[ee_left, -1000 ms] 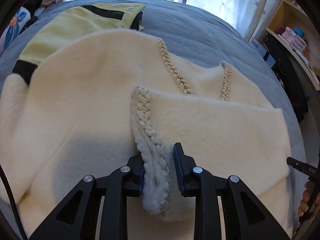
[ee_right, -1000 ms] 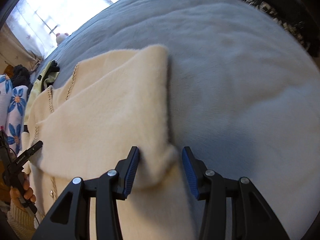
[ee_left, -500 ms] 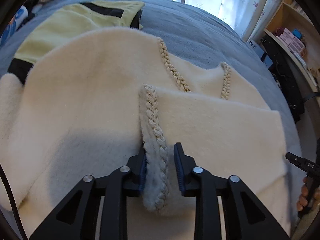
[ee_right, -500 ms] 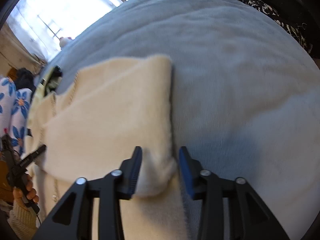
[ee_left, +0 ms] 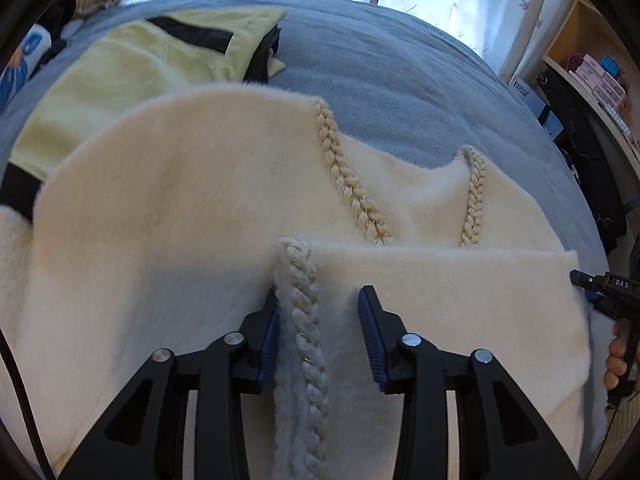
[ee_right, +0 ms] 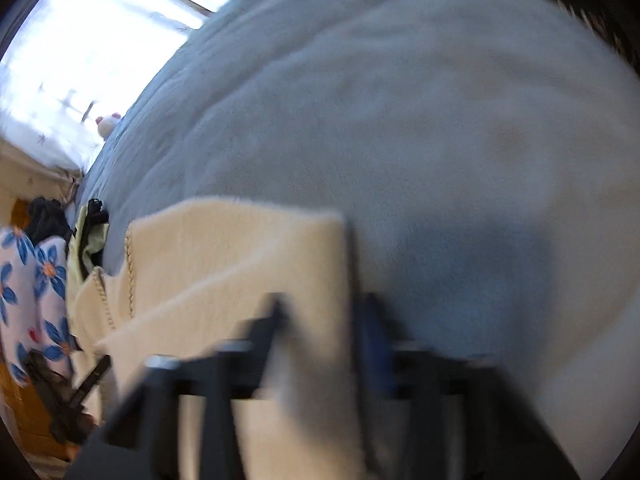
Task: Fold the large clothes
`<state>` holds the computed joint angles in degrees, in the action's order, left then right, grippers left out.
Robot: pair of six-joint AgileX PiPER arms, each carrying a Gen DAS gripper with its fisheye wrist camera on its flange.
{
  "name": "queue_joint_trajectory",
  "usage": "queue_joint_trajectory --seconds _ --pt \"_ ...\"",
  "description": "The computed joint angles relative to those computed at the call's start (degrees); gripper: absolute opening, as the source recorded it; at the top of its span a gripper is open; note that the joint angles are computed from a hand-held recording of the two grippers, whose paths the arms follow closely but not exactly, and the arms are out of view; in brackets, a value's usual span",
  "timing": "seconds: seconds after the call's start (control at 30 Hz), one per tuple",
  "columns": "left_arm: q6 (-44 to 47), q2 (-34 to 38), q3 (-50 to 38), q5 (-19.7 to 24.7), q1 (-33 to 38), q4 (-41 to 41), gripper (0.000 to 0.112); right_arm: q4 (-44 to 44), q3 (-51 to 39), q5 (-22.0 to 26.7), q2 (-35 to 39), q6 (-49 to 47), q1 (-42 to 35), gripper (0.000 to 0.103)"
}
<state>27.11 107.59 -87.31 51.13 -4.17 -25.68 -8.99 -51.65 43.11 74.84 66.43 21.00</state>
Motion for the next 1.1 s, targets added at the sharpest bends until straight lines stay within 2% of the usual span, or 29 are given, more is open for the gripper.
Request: queue_joint_trajectory --seconds 0.07,0.2,0.27,0.33,0.4,0.43,0.53,0.63,0.67,0.73,0.83,0.9,1.0,1.1 --pt "1.1 -1.0 1.6 -2.3 -0.3 1.0 0.027 -5.9 -2.1 3.5 1.7 4.7 2.7 0.019" --pt "2.2 -0.9 3.4 -4.4 0.1 1.0 0.029 -7.0 -3.1 5.6 3.8 6.9 3.5 0.023" --pt "0.7 -1.7 3.2 -3.2 -0.1 2.9 0.029 -9.2 -5.4 10.5 3.8 10.0 5.7 0.032" --pt "-0.4 -3.1 3.3 -2.1 -0.1 5.0 0.029 -13.8 -9.3 18.4 4.7 13.6 10.4 0.033" --pt "-2.5 -7.1 6.4 -4.4 -0.4 8.8 0.029 -19.1 -12.4 25.8 5.1 18.1 17.2 0.033" --pt "-4.0 -8.6 7.6 -5.5 -0.8 11.0 0.029 -20.3 -12.1 26.4 4.5 19.1 19.1 0.034" --pt "-4.0 -14.0 11.9 -7.0 -1.0 11.7 0.029 -21.4 -13.2 26.4 4.7 21.9 26.3 0.034" --pt "-1.6 -16.9 14.3 -5.0 -1.4 6.5 0.042 -19.8 -16.5 22.7 8.4 23.1 31.5 0.034" --pt "-1.8 -17.8 15.4 -4.6 -2.2 5.6 0.05 -18.8 -17.9 20.6 10.2 22.9 32.7 0.034" --pt "-2.6 -18.8 17.3 -5.1 -4.1 5.8 0.052 -18.0 -21.0 17.4 14.0 22.2 34.7 0.034" --pt "-8.6 -18.6 20.1 -8.2 -8.4 12.1 0.052 -16.3 -26.1 15.0 20.1 17.8 36.5 0.034" --pt "-12.4 -17.5 21.2 -9.5 -9.9 16.7 0.052 -15.7 -27.0 15.0 22.4 17.1 37.3 0.034" --pt "-9.4 -18.9 24.0 -12.3 -9.1 16.2 0.052 -18.3 -24.2 16.2 21.2 19.1 38.5 0.032" --pt "-8.6 -20.0 24.8 -11.8 -8.9 16.9 0.052 -20.2 -19.8 21.3 17.7 23.1 38.9 0.032"
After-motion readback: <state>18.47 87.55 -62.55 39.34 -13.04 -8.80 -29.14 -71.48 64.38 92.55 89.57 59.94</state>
